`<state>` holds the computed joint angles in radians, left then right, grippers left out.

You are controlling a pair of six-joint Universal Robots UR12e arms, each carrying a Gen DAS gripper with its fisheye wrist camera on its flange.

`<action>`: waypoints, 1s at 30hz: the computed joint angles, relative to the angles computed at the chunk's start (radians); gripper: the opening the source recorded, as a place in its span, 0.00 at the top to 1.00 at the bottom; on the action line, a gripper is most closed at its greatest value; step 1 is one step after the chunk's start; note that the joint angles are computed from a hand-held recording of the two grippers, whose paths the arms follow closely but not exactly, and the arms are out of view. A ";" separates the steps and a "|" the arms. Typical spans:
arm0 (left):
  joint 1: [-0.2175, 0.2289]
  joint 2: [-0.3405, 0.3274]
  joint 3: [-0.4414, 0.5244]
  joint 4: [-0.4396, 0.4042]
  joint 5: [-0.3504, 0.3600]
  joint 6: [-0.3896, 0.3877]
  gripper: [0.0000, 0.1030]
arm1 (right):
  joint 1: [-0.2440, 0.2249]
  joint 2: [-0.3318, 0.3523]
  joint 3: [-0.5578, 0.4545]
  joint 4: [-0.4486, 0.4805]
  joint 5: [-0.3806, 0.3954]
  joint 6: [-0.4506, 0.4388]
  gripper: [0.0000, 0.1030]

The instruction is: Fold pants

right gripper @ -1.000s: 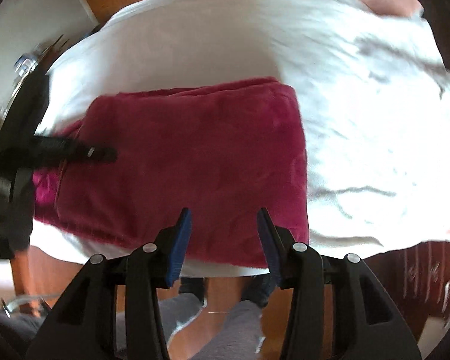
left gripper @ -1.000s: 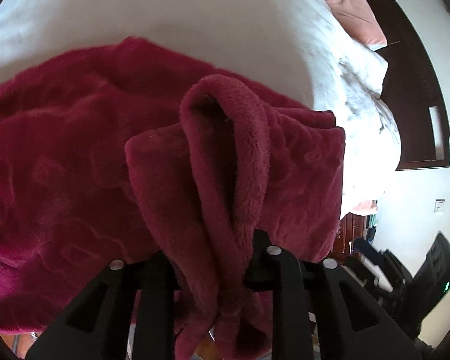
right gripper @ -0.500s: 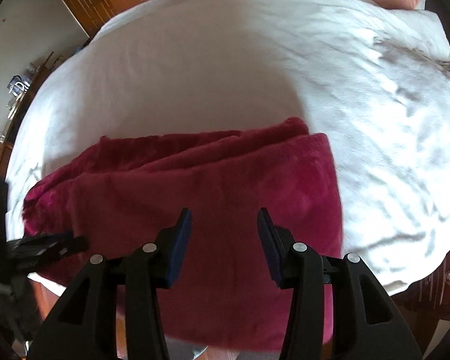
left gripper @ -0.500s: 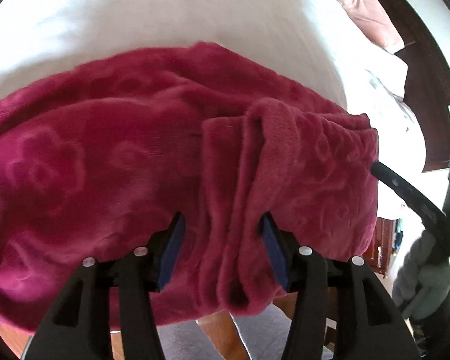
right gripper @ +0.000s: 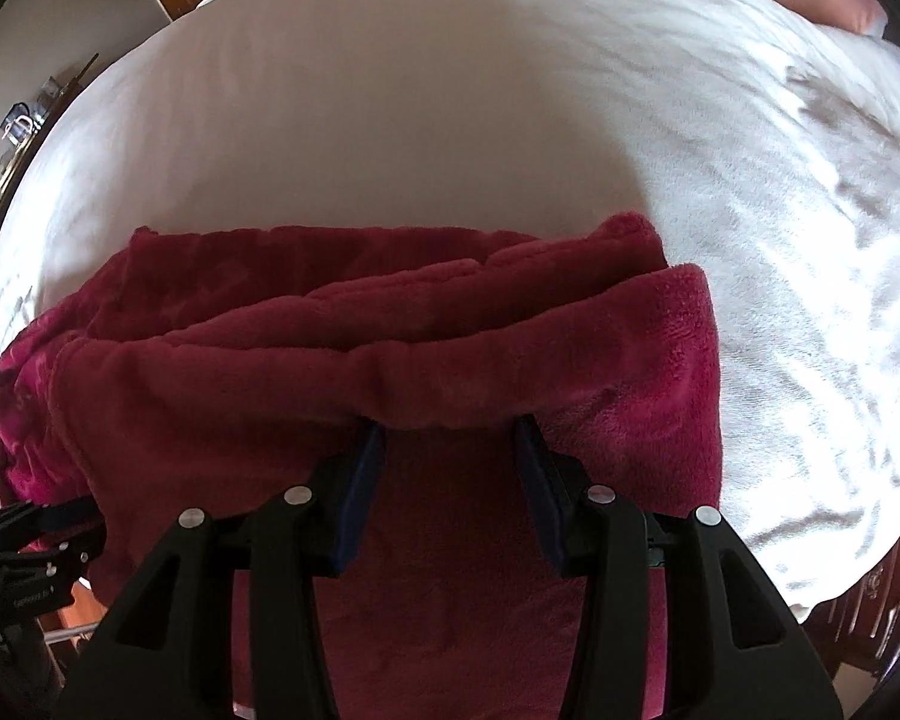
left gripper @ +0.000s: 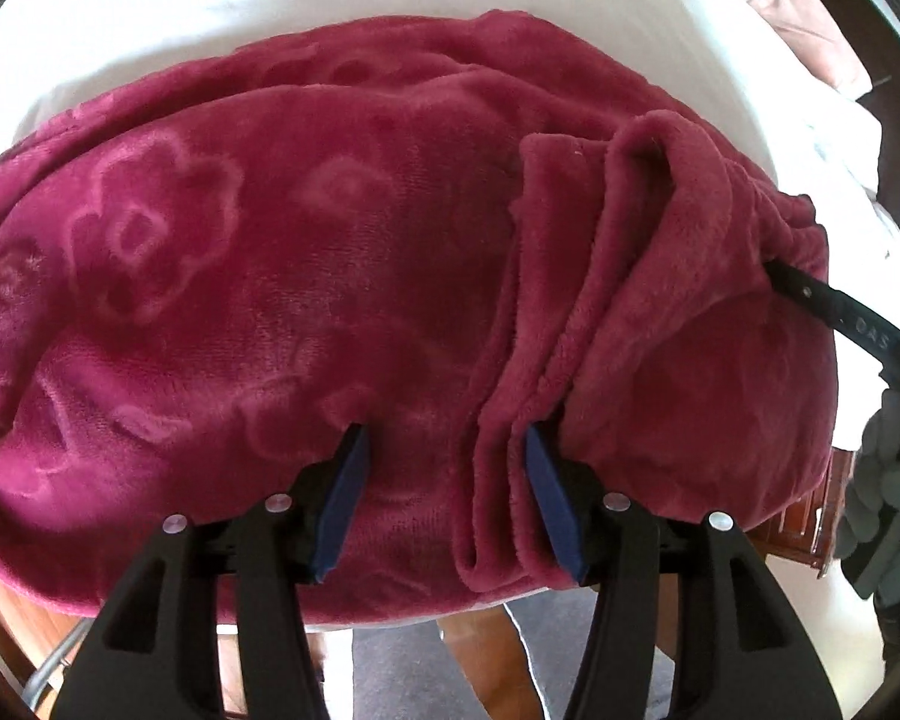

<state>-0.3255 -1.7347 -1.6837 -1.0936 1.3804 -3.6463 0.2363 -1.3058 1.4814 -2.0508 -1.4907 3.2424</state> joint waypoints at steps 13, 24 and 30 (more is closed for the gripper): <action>0.045 0.101 -0.064 0.041 0.027 -0.054 0.42 | 0.062 -0.010 -0.033 -0.023 0.141 -0.055 0.54; 0.151 0.249 -0.172 0.029 0.107 -0.149 0.40 | 0.121 0.095 -0.132 0.041 0.064 -0.072 0.54; 0.216 0.320 -0.229 0.029 0.154 -0.223 0.40 | 0.131 0.115 -0.145 0.060 0.025 -0.092 0.53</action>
<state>-0.1091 -1.4148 -1.9126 -1.0646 1.5340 -3.8693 0.3675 -1.1911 1.3367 -1.9904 -1.4656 3.1505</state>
